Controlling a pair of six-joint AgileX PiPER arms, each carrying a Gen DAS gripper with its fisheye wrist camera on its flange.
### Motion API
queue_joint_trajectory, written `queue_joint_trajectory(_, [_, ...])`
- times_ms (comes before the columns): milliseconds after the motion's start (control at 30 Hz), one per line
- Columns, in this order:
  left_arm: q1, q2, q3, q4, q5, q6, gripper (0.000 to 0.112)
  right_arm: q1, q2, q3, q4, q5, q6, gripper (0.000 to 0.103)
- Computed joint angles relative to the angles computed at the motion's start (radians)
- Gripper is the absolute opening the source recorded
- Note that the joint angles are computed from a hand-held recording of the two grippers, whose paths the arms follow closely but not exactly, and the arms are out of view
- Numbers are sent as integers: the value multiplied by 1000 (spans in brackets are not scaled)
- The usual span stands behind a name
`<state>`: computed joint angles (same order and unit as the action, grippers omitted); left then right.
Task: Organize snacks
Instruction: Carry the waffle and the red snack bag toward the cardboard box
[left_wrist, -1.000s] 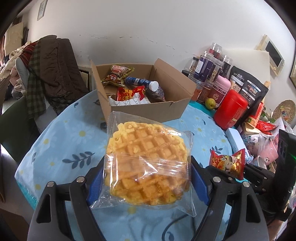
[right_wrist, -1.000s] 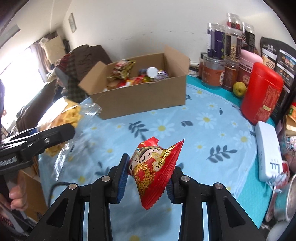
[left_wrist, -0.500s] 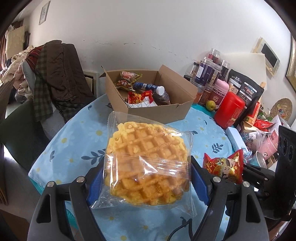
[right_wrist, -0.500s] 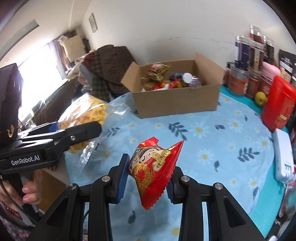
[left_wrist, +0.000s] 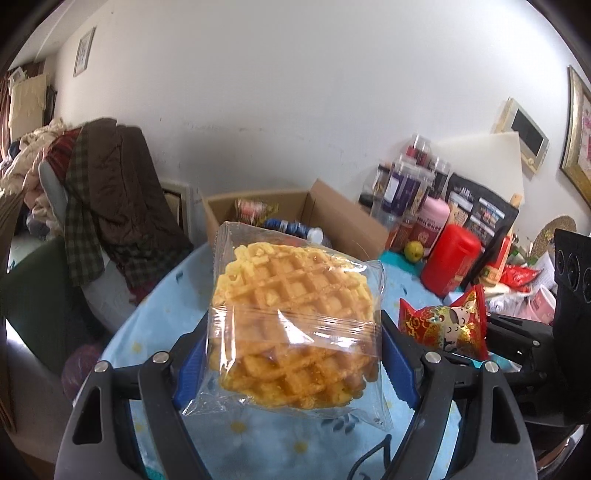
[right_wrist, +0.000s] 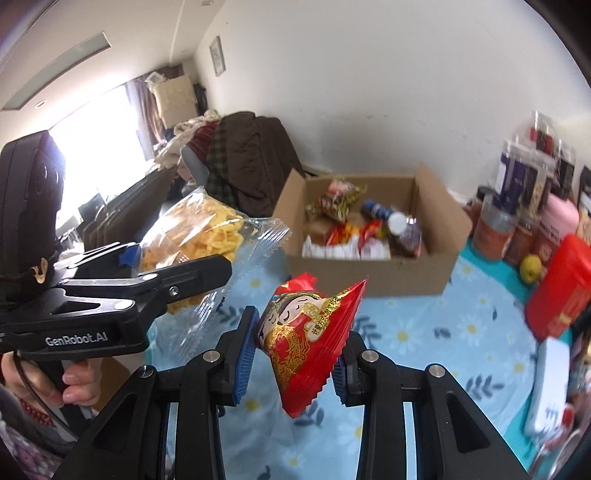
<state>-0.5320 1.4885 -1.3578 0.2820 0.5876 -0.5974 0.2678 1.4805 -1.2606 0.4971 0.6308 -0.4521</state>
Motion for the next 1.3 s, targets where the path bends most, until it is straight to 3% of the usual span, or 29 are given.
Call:
queue_joint_trajectory(267, [23, 32, -90, -39, -19, 79, 81, -24, -5, -80, -3, 51, 6, 35])
queue_joint_trajectory(600, [25, -15, -82, -99, -31, 177, 81, 15, -118, -72, -208, 79, 224, 35])
queue_joint_trajectory(767, [27, -28, -103, -111, -25, 219, 81, 25, -122, -124, -245, 113, 246, 35])
queue_joint_trajectory(1067, [74, 60, -275, -154, 9, 298, 81, -12, 24, -318, -161, 105, 160, 35])
queue_joint_trajectory(1300, [117, 213, -491, -165, 68, 337, 81, -61, 203, -548, -121, 164, 119, 35])
